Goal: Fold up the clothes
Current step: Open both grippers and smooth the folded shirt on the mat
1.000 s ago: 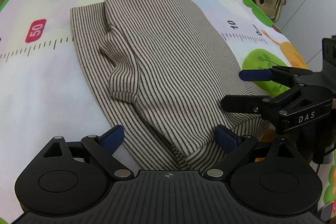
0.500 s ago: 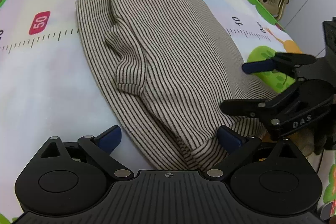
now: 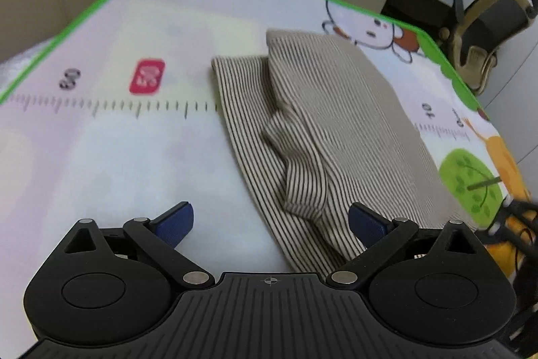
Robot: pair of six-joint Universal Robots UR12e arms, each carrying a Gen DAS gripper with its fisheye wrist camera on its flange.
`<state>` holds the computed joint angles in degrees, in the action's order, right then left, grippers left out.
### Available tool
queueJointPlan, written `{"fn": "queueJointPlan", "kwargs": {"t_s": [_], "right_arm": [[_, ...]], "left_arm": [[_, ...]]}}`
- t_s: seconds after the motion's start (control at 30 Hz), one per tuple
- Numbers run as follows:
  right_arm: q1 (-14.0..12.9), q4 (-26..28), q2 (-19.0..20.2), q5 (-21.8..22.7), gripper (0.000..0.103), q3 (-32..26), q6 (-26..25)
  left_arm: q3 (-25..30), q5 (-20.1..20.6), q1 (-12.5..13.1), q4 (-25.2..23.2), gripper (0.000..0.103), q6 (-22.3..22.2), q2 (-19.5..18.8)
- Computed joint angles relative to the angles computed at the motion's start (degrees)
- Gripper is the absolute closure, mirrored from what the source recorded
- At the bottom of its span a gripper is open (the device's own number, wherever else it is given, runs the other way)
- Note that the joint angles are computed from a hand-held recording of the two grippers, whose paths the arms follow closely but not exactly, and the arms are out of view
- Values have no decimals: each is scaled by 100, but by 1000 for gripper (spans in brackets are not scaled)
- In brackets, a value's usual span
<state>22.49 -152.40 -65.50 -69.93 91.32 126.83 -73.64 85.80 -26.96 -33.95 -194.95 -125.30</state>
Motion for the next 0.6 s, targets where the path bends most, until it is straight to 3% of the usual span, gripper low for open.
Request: {"fn": "queueJointPlan", "kwargs": {"t_s": [0.07,0.13,0.27,0.4,0.53,0.6], "right_arm": [[5,66,52,-122,31,-77,170],[-58,498,121,-35,39,-322,950],[-289,1605,345,600,41,-932,2726],[-489,2152,505,1200,41,-1215,3828],[-624,2462,616,1656,41,-1375,4620],[-604,2430,573,1591,41,-1335,4529]], "left_arm": [[-93,-76,1,245,2,313,49],[-157,-237,-14,475,2,824,76],[-227,-697,-40,518,2,1842,117],[-348,-1021,-85,462,2,2785,182],[-523,-1223,-144,523,1,3753,273],[-590,-1072,-209,575,0,4030,286]]}}
